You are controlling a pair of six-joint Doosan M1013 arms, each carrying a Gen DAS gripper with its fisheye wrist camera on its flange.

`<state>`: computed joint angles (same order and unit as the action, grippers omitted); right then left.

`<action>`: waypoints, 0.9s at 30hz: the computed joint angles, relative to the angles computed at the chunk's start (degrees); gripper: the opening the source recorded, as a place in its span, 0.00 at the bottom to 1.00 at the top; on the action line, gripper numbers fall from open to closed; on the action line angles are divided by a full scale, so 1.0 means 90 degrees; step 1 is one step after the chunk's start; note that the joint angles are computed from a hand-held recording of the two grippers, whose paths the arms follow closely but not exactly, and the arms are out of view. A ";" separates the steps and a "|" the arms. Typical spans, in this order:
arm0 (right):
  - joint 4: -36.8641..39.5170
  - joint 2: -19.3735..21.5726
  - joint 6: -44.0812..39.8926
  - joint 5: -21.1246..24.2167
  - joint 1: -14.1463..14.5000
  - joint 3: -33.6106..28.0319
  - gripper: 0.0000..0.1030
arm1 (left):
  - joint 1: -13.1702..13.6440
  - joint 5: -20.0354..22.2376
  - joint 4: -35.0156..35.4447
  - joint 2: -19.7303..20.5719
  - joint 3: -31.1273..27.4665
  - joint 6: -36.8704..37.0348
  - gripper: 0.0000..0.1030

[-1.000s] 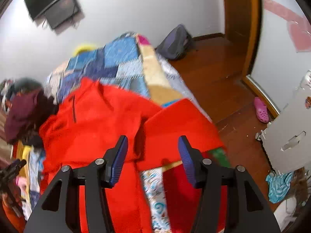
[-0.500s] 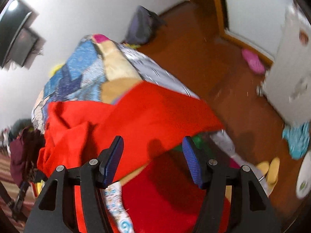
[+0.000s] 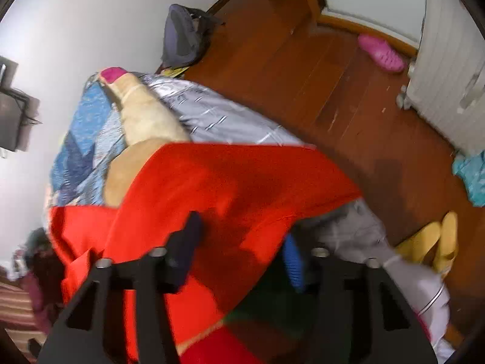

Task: Fold large clothes

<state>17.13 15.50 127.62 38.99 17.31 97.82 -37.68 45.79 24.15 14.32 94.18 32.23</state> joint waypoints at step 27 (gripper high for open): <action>-0.2208 -0.0722 -0.1001 -0.1367 0.1471 -0.0778 0.06 | -0.0091 -0.0052 -0.0414 -0.0006 0.0253 0.0088 0.90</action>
